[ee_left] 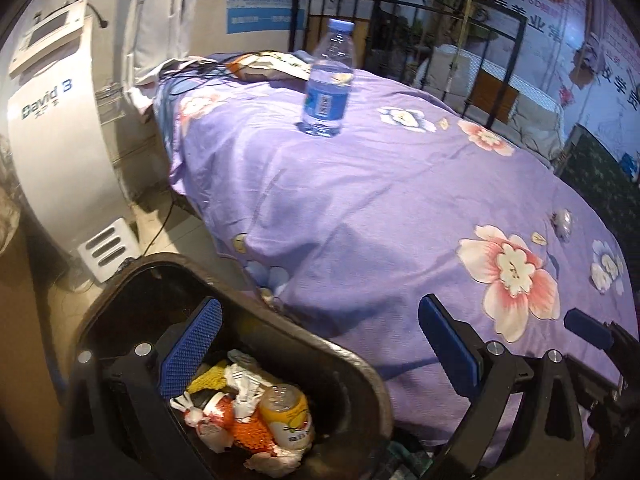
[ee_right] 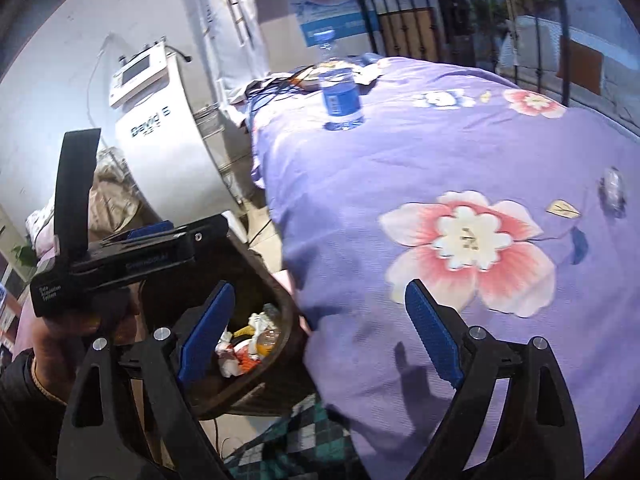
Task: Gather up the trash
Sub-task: 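Move both tools back from the bin toward the bed, then grasp the crumpled white tissue with the right gripper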
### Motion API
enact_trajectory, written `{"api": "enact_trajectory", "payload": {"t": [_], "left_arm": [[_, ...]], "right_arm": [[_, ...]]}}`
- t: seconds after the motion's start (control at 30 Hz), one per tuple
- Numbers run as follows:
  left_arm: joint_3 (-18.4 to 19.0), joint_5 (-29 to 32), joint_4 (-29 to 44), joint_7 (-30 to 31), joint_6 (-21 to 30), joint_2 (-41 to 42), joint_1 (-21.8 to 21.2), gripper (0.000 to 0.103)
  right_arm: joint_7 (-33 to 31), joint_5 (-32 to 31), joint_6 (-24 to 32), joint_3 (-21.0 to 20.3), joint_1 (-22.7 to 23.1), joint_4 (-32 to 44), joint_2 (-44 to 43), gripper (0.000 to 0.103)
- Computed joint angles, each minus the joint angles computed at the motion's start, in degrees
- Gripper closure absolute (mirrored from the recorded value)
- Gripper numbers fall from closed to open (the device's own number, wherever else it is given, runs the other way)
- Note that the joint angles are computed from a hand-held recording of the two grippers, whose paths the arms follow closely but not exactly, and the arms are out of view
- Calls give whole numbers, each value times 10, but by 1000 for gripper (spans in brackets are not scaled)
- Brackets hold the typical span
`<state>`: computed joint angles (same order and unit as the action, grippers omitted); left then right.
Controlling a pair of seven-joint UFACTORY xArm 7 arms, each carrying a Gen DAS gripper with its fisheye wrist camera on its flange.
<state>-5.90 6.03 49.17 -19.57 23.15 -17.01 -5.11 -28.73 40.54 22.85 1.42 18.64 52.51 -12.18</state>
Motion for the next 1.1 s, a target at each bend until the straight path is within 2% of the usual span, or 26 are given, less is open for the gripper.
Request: {"api": "enact_trajectory", "payload": {"t": [0.2,0.33,0.6,0.8,0.97,1.1], "left_arm": [[-5,-66,58,87,2,60,-73,6],[-10,-123,114,161,18,107,-111,6],[-42,-126,249,193,58,220,-140,6],[-52,-113,350,197,106,299,-163,6],[-50,-97,443,191,146,369,-184,6],[-42,-74,529,185,182,428,-204,6]], "right_arm": [[79,-63,24,-30,-69,-12,-13,17],[120,-136,41,-41,-118,-14,-18,17],[174,-256,68,-70,-218,24,24,17],[172,-228,139,-97,-276,125,113,17],[166,-210,187,-83,-312,208,182,18],[176,-235,214,-69,-322,269,236,18]]}}
